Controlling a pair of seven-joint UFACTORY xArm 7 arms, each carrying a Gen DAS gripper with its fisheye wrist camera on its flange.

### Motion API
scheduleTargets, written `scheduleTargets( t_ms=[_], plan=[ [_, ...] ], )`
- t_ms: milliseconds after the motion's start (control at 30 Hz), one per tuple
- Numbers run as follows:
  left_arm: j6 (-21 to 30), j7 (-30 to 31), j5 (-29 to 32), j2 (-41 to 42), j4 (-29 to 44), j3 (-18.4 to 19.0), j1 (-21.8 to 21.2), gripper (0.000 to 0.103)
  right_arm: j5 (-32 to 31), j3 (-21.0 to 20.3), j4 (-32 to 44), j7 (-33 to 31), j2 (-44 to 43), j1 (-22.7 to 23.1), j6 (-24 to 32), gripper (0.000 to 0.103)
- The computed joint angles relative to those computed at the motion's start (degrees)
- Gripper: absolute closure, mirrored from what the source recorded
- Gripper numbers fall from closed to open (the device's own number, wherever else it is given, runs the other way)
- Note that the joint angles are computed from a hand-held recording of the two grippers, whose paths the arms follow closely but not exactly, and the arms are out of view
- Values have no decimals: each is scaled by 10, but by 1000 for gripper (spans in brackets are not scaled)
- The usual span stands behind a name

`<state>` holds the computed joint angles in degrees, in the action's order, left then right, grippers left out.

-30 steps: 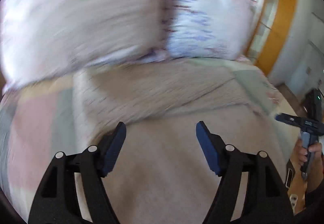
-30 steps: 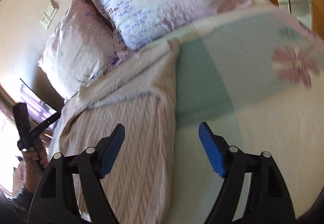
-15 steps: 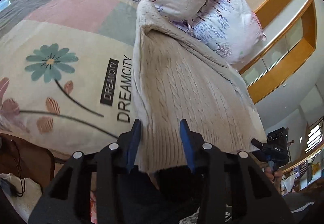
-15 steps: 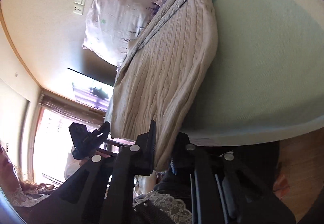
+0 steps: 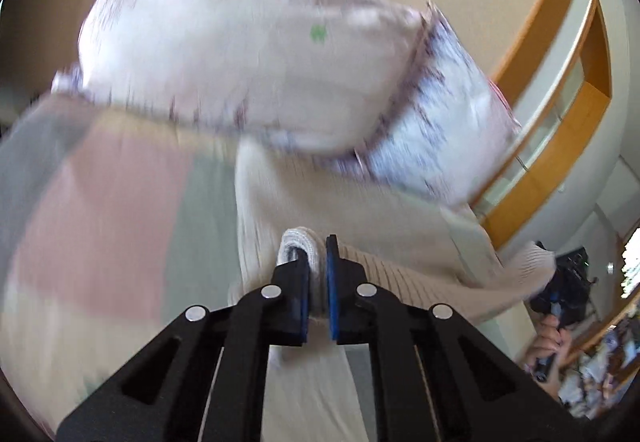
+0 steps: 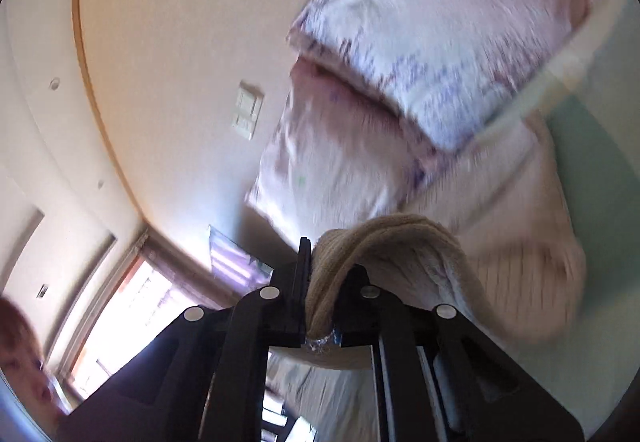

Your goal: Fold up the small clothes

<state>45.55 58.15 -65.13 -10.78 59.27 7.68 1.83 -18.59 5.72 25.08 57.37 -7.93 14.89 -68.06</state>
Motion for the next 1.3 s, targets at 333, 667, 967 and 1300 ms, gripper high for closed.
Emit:
scheduleTargets(
  t_ms=[333, 667, 967, 1300],
  plan=[
    [-62, -253, 178, 328, 348, -76, -2, 43, 48, -42, 233, 89, 117, -27, 360, 42],
    [98, -233, 131, 349, 327, -134, 111, 38, 63, -77, 170, -2, 68, 17, 324, 10],
    [148, -277, 7, 361, 312, -165, 139, 82, -53, -89, 141, 82, 51, -6, 304, 10],
    [156, -260, -113, 396, 432, -242, -20, 69, 99, -103, 34, -60, -71, -3, 293, 10]
  ],
)
